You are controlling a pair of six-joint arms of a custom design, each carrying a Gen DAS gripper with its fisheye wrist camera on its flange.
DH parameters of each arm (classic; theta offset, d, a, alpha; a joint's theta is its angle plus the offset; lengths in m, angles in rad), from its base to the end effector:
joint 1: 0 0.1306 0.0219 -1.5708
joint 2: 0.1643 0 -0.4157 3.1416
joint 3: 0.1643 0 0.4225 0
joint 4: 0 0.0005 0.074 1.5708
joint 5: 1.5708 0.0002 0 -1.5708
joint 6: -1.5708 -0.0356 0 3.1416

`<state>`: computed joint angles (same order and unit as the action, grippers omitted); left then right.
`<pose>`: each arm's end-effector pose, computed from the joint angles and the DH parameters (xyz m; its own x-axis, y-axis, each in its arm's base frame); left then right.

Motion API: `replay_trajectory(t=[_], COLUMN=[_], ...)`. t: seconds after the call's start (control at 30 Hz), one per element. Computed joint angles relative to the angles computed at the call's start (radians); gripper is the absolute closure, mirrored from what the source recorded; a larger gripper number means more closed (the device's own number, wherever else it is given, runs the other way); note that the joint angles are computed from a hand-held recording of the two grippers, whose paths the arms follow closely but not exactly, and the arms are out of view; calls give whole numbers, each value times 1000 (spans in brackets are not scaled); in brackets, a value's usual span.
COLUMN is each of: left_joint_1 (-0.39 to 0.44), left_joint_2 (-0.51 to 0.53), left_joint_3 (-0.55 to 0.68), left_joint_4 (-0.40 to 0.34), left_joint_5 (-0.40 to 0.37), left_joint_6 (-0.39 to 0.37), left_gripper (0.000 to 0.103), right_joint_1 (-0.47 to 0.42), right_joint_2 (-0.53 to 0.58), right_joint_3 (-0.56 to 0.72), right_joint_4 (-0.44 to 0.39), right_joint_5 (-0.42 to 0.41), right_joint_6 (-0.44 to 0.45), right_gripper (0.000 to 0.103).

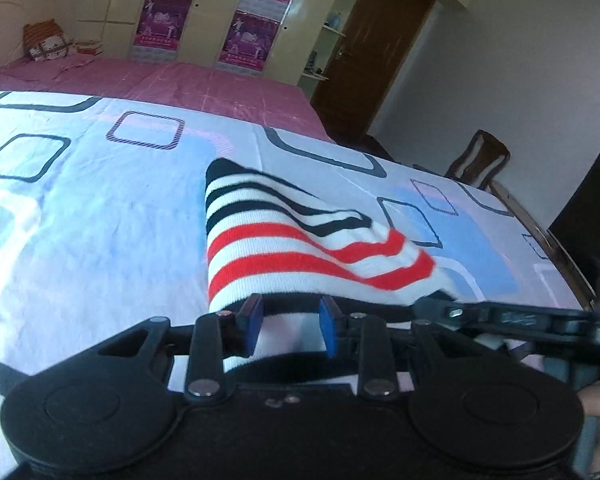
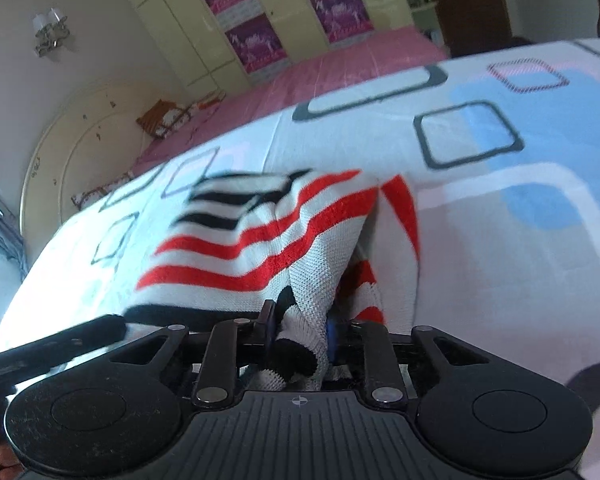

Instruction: Fold small clothes

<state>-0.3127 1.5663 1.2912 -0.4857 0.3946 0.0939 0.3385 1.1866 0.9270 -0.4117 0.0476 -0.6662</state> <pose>0.5398 -0.1894 0.3524 -0.7046 0.1369 -0.6962 0.4850 0.8091 -0.3318 0.4018 0.1391 0.3595 -0.6445 0.4275 -0.6339 0.1295 0.8781 0.4606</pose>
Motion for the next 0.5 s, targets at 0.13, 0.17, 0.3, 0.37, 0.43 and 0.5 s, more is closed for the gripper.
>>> replay_trajectory(t=[0.13, 0.17, 0.3, 0.37, 0.43, 0.5], left_joint_1=[-14, -15, -16, -16, -15, -15], left_joint_2=[22, 28, 30, 30, 31, 29], left_joint_3=[14, 15, 12, 16, 17, 16], left_joint_4=[-27, -32, -22, -28, -30, -31], left_joint_5=[-28, -31, -47, -44, -41, -38], left_joint_6=[-50, -61, -87, -96, -105, -113], left_gripper=[73, 71, 71, 71, 70, 70], right_joint_1=[6, 2, 24, 25, 25, 36], right_joint_2=[-10, 16, 26, 7, -22, -55], right_joint_3=[-13, -6, -1, -3, -14, -24], right_joint_4=[-26, -50, -45, -60, -70, -88], right_joint_5=[56, 46, 94, 98, 94, 102], right_joint_6=[-8, -18, -31, -43, -50, -47], right_gripper=[80, 80, 77, 76, 75, 75])
